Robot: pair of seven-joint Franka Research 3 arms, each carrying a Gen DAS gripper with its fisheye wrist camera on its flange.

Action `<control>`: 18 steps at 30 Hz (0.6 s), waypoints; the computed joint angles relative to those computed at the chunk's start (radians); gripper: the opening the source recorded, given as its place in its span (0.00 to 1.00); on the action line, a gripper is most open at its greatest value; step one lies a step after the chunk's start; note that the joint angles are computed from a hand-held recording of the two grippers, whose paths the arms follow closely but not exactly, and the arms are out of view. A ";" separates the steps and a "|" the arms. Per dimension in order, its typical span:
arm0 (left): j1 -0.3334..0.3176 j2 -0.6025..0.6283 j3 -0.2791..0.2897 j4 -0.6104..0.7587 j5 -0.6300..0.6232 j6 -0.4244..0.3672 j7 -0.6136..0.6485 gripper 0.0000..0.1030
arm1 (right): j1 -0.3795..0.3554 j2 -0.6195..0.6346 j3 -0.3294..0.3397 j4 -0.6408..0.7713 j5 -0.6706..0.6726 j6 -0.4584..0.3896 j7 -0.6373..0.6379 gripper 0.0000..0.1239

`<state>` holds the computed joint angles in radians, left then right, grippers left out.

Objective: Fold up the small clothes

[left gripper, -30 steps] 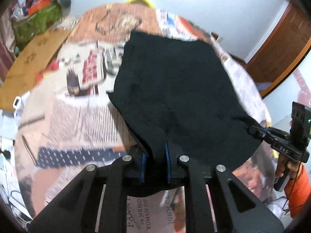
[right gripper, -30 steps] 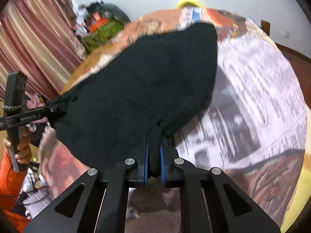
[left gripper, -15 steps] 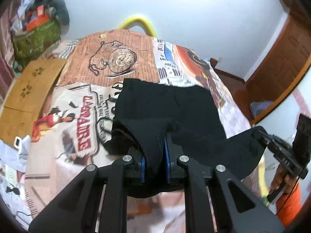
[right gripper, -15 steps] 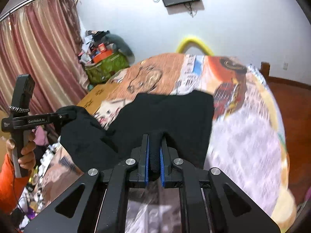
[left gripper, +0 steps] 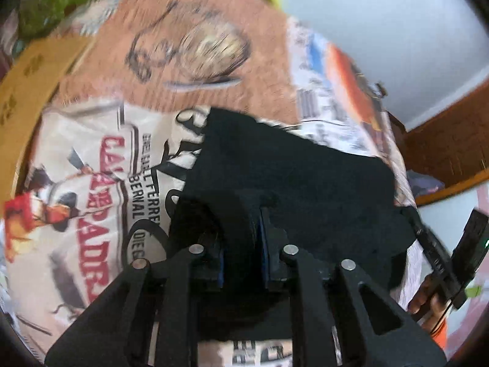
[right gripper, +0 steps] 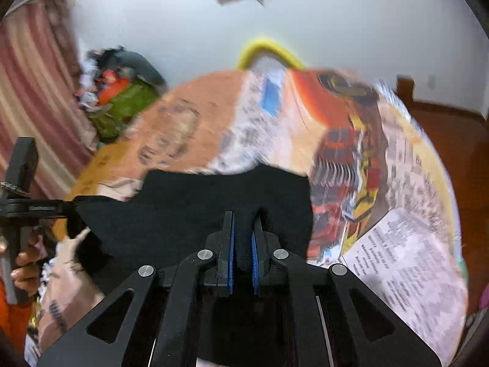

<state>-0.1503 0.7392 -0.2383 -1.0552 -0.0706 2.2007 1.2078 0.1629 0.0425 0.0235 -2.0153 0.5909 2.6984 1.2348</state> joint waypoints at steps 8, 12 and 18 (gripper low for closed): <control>-0.018 -0.049 0.038 -0.065 0.075 0.093 -0.027 0.44 | -0.004 0.010 -0.003 0.017 -0.062 -0.035 0.024 0.10; -0.010 -0.182 0.039 -0.245 0.116 0.261 -0.020 0.68 | 0.002 -0.028 -0.003 -0.001 -0.103 0.042 0.026 0.32; -0.021 -0.313 0.048 -0.418 0.211 0.330 -0.001 0.74 | 0.028 -0.140 -0.012 -0.066 0.013 0.063 -0.144 0.38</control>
<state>-0.1710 0.4258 -0.1901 -1.4736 0.1407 2.5309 1.2065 0.1912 -0.0973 0.0110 -2.0816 0.6042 2.7615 1.0904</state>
